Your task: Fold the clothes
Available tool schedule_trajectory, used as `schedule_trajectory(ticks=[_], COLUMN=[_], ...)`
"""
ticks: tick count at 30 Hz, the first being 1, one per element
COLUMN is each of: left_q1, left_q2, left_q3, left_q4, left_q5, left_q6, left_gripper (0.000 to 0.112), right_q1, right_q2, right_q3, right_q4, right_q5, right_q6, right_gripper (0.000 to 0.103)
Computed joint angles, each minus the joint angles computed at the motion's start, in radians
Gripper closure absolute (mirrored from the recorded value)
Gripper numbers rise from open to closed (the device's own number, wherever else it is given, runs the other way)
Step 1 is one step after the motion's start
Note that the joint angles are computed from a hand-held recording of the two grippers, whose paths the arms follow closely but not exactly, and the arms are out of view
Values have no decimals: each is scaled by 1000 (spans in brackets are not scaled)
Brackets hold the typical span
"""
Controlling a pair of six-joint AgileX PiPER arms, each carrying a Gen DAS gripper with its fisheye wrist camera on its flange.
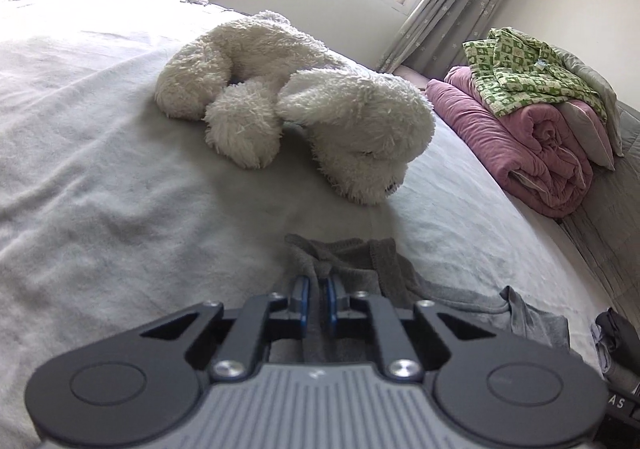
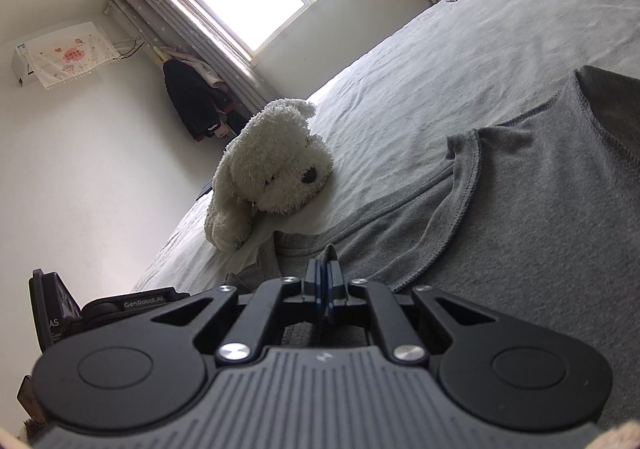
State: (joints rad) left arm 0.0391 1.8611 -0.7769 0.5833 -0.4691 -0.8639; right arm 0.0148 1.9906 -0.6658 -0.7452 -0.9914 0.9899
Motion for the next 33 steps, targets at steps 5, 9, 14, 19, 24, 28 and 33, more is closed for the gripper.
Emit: schedule_trajectory(ticks=[5, 9, 14, 19, 24, 28, 33], left_q1=[-27, -28, -37, -40, -33, -102, -126], left_q2=[9, -6, 16, 12, -1, 35, 55], left_q3=[49, 97, 42, 61, 65, 5, -10], left_q4=[-217, -306, -253, -278, -170, -318, -474], left_q5=[-89, -196, -130, -163, -178, -39, -6], left_q6=[230, 308, 288, 299, 244, 400, 520], left_gripper=[99, 99, 100, 100, 100, 100, 109], right_q1=[-3, -2, 0, -2, -5, -2, -7], right_q2=[-90, -136, -170, -144, -140, -157, -183], right_q3=[67, 80, 43, 14, 6, 5, 14], right_q4=[27, 32, -14, -56, -79, -92, -67], right_q5=[-28, -5, 148, 193, 205, 223, 236], right_q6=[-65, -63, 32, 69, 86, 88, 62], right_gripper=[98, 98, 98, 98, 98, 98, 98])
